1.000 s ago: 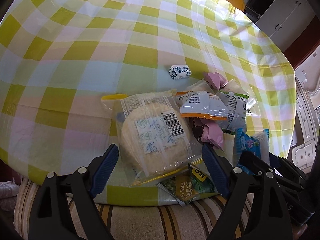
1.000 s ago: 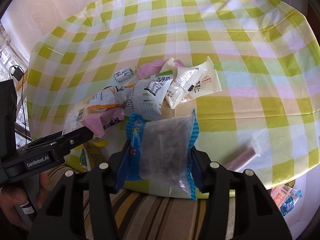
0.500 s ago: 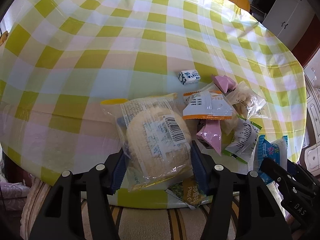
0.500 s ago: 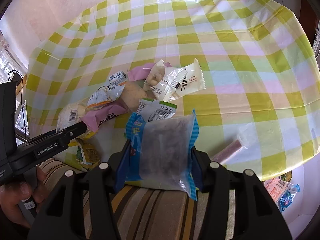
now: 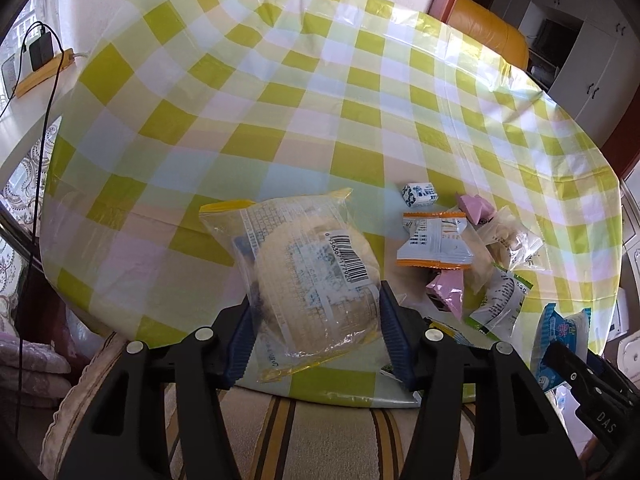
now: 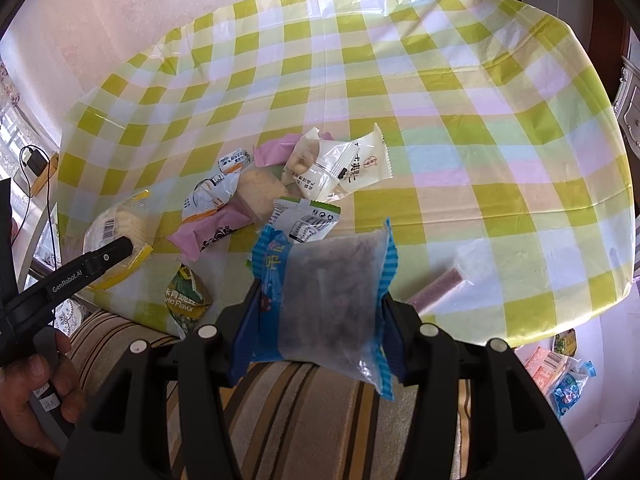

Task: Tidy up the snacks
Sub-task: 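Carry both bags into the white box and open both tools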

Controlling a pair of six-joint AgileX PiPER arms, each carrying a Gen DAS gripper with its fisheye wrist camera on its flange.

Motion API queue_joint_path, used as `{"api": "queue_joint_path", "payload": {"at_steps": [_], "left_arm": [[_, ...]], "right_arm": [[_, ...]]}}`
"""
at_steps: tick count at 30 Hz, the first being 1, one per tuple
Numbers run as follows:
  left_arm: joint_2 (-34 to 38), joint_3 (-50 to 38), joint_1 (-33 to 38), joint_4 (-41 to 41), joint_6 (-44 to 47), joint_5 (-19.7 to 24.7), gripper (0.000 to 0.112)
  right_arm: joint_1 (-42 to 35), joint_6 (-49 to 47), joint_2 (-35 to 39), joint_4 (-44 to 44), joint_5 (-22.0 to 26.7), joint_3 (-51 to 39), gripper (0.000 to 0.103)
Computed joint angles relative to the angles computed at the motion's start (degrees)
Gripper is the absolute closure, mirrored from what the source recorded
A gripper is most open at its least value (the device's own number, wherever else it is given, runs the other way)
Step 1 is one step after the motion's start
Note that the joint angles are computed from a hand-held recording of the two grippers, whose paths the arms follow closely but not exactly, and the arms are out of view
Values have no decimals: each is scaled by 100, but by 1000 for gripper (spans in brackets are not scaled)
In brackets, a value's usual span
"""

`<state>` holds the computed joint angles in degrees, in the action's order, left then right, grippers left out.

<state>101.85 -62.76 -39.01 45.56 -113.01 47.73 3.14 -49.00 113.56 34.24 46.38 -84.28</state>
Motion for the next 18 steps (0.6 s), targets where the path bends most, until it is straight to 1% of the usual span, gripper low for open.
{"api": "queue_joint_path", "payload": {"at_steps": [3,5,9,13,18], "left_arm": [[-29,-130,-198,193,-3,108,58],[29,-302,-316,279,61,104,58],[309,-877,-522,342,415,77,58],[780,-1727,-682,199,1105,-77,58],[1564,-3073,-777,-447,2441,-352,58]], "right_arm": [[-152,-50,-72,51,9,48,50],[-274,-71,-108,63,6,70,50],[-600,-160,-170,134,32,70,50],[-1012,-145,-98,98,86,-106,50],[-1603,36,149,-121,108,-471,50]]}}
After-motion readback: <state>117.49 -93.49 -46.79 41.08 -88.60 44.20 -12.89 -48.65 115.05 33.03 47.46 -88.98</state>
